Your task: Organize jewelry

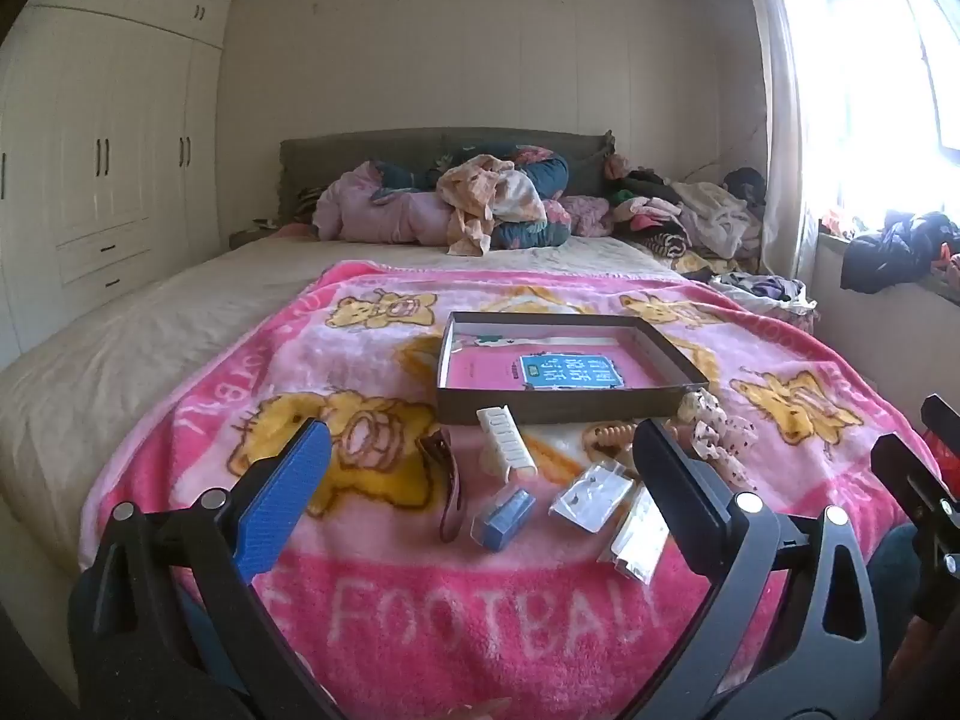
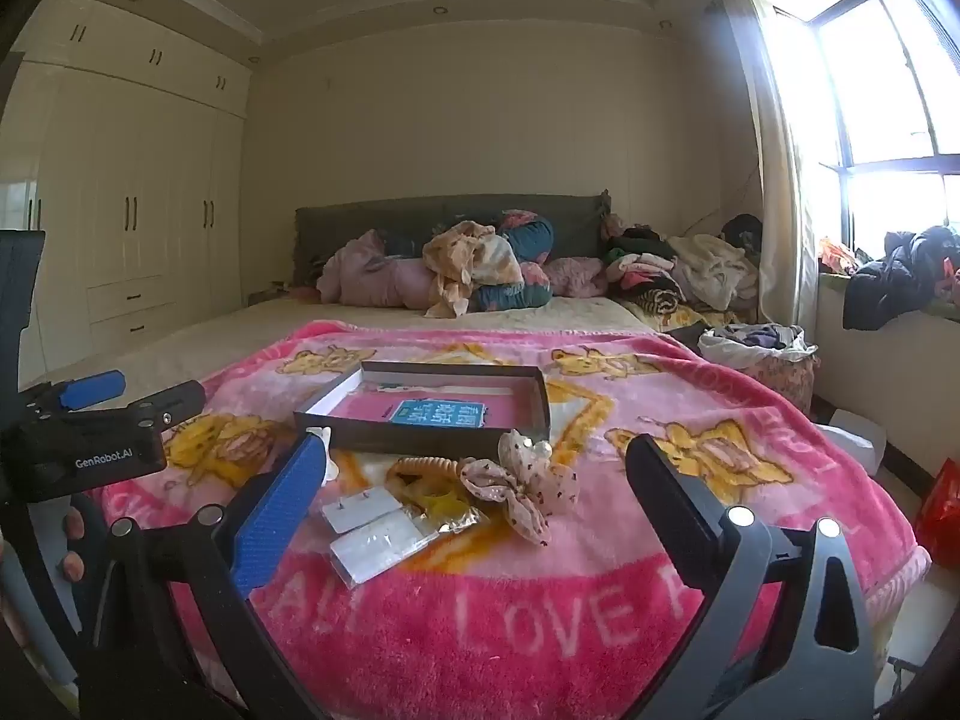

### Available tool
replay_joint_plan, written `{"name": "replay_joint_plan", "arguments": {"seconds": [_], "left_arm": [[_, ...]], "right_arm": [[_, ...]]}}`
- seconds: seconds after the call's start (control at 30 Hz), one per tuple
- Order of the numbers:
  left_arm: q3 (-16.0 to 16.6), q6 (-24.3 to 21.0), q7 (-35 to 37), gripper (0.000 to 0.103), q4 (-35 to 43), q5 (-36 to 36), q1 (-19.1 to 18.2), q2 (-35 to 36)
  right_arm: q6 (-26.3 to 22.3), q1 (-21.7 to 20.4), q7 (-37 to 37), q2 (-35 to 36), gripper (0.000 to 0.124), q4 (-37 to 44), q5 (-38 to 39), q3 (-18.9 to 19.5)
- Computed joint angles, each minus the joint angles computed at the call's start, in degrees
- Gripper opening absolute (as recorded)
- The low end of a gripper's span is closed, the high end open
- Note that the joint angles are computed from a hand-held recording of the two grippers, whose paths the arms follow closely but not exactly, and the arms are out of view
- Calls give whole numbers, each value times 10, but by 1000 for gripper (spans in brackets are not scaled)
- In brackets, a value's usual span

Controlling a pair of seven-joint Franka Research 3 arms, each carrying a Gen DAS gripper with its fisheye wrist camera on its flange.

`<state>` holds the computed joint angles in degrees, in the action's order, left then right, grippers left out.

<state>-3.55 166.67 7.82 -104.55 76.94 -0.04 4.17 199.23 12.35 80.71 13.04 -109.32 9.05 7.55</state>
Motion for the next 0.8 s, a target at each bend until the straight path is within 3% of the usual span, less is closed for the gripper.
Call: {"name": "replay_joint_plan", "arguments": {"seconds": [0.27,0.3,0.37,0.8], "left_arm": [[0,0,0,92,0,1,0,0],[0,0,-3,92,0,5,0,0],[0,0,-4,92,0,6,0,0],[0,-2,2,92,1,2,0,1]], "right_arm": [[3,5,-9,2,97,1,6,-3],[-2,-15,16,4,97,4,-17,9],[-2,-15,13,3,97,2,-13,10],[5,18,-8,1,97,-1,18,-10]]}}
